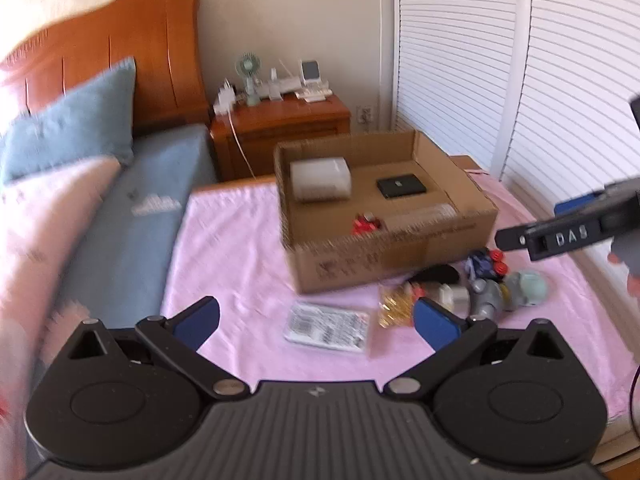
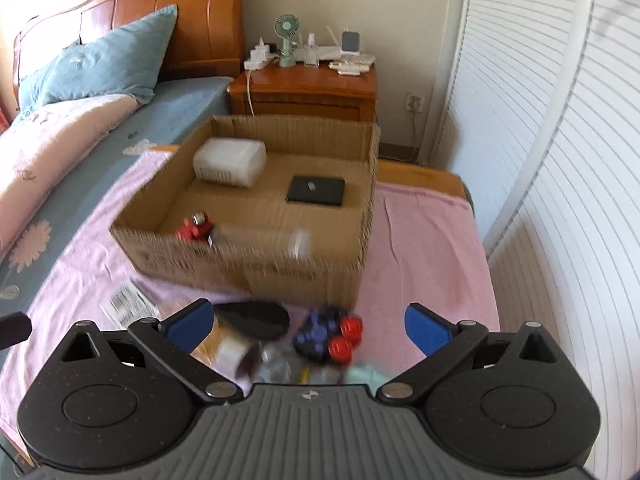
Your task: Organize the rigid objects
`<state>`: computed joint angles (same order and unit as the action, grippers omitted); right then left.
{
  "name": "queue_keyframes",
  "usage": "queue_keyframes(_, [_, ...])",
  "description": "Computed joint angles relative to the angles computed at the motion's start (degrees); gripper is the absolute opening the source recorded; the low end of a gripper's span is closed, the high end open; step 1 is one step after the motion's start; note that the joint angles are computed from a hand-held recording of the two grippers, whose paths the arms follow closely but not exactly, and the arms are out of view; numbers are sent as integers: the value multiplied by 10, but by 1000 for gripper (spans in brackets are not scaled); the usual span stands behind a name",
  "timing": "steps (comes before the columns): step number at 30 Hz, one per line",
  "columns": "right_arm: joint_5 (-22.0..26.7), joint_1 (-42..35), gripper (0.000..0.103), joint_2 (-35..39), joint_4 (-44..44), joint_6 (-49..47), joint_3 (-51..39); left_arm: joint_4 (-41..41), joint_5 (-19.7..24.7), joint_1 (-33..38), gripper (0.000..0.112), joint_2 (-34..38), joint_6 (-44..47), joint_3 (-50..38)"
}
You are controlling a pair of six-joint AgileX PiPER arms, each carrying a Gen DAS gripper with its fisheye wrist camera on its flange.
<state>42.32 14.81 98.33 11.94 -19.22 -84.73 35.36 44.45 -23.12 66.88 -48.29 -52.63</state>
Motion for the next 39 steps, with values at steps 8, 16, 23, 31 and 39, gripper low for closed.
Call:
queue_keyframes(8, [-98, -28, 103, -46, -62, 54, 141, 82, -85, -19, 102, 26, -142, 87])
queue_keyframes(16, [-124, -79, 103, -10, -57, 88, 184, 69, -154, 7, 102, 74, -139, 106])
queue_keyframes(23, [-173, -56, 103, 16, -117, 111, 203, 7, -195, 44, 102, 114, -77, 109])
queue_keyframes(31, [-187, -62, 103, 41, -65, 71, 180, -28, -234, 82, 102, 161, -35, 103])
queue_keyframes(39, [-220, -68, 103, 42, -20, 16, 194, 29, -257, 112, 103, 190, -43, 96])
